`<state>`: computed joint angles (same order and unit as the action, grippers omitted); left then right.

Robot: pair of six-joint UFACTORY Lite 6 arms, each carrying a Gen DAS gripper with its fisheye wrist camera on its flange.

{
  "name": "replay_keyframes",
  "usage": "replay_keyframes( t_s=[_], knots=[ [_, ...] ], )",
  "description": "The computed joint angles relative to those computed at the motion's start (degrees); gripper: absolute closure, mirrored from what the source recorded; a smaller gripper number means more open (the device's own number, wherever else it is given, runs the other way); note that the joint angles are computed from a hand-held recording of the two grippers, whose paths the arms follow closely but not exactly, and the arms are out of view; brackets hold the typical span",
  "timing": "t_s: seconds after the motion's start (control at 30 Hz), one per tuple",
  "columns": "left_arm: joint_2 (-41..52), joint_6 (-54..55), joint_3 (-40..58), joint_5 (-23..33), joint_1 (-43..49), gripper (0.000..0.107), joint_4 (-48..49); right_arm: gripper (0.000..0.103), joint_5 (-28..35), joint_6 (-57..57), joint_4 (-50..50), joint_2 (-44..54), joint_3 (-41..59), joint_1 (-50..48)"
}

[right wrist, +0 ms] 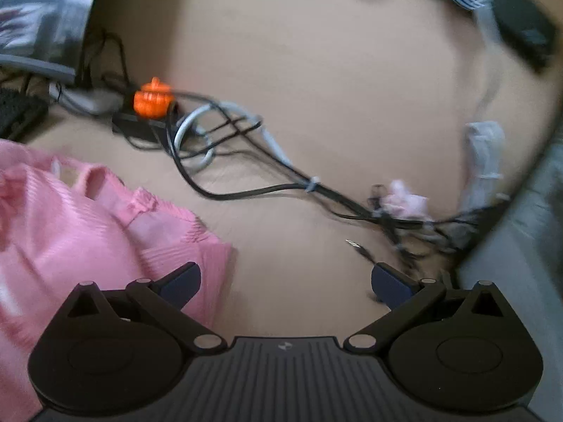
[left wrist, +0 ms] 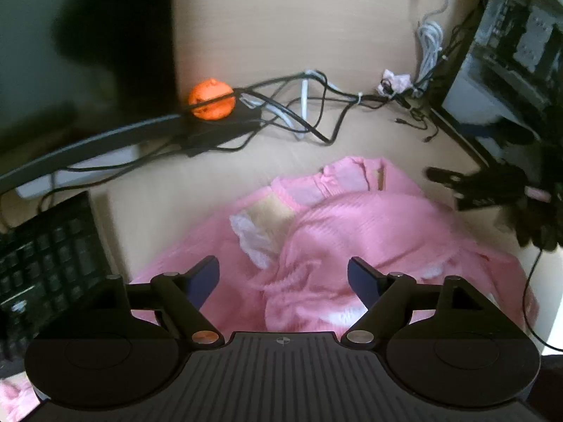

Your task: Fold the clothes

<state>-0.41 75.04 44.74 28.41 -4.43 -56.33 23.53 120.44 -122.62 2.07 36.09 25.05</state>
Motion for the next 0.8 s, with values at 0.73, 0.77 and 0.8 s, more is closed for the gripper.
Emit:
replay_keyframes(
  t_s=[0.73, 0.77, 0.8],
  knots=[
    [-8.7, -2.3, -0.3, -8.7, -9.3, 0.087, 4.4, 0.0, 23.2, -13.2, 11.8, 10.1, 1.7, 6.5],
    [-7.0, -3.0, -0.5, -10.0, -9.0, 0.087, 5.7, 0.0, 22.7, -13.8, 12.7, 8.3, 1.2, 6.1],
    [-5.3, -2.4, -0.4, -8.9, -8.2, 0.086, 4.7, 0.0, 21.2, -14.4, 13.6, 6.2, 0.6, 5.3]
  ],
)
